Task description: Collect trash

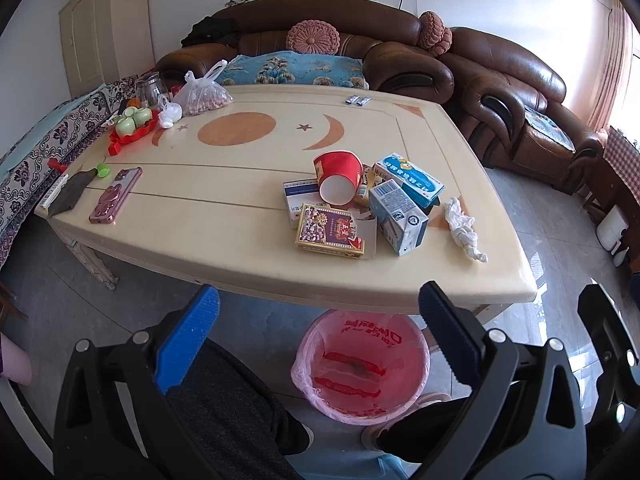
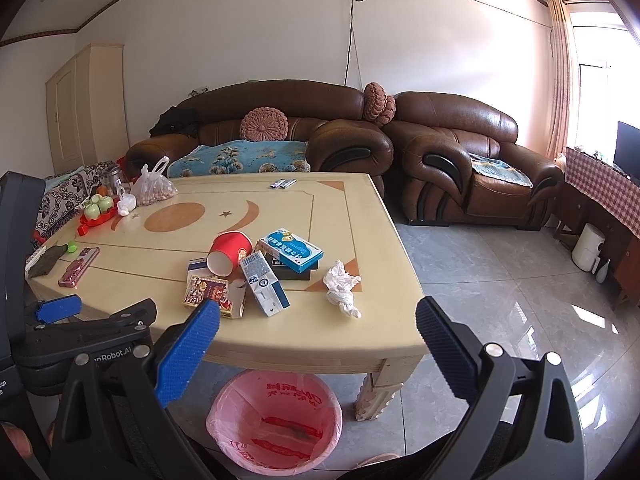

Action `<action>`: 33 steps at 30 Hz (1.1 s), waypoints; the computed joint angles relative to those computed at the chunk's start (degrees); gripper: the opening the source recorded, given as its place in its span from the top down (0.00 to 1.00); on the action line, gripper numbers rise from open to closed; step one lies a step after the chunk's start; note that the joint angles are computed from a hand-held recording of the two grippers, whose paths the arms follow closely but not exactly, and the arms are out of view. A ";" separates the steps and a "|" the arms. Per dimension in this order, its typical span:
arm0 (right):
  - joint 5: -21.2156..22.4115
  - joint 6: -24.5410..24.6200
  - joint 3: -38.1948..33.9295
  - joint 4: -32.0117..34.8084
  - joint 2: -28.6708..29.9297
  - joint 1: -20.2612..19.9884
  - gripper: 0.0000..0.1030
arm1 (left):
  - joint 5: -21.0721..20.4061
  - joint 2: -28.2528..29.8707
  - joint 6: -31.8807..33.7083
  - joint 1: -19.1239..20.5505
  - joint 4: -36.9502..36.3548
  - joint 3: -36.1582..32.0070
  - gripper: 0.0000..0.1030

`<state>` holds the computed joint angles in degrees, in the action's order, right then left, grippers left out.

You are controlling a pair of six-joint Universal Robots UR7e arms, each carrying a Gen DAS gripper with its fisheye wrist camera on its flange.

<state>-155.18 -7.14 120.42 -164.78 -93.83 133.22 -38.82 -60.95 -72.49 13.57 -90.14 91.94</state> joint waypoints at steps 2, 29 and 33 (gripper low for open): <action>0.05 0.03 0.07 0.10 -0.14 0.04 0.07 | 0.23 -0.02 -0.05 -0.03 0.26 -0.11 0.05; 14.80 -8.02 -4.16 10.50 -3.79 -12.55 0.07 | -10.83 -2.78 38.96 5.55 -18.64 0.61 0.05; 18.01 -7.27 -6.32 14.27 -3.46 -15.34 0.07 | -12.12 -0.37 44.63 7.21 -16.34 -3.21 0.05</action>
<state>-137.16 -14.41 114.10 -150.51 -97.30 117.87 -50.94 -61.32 -27.85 20.78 -106.49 88.73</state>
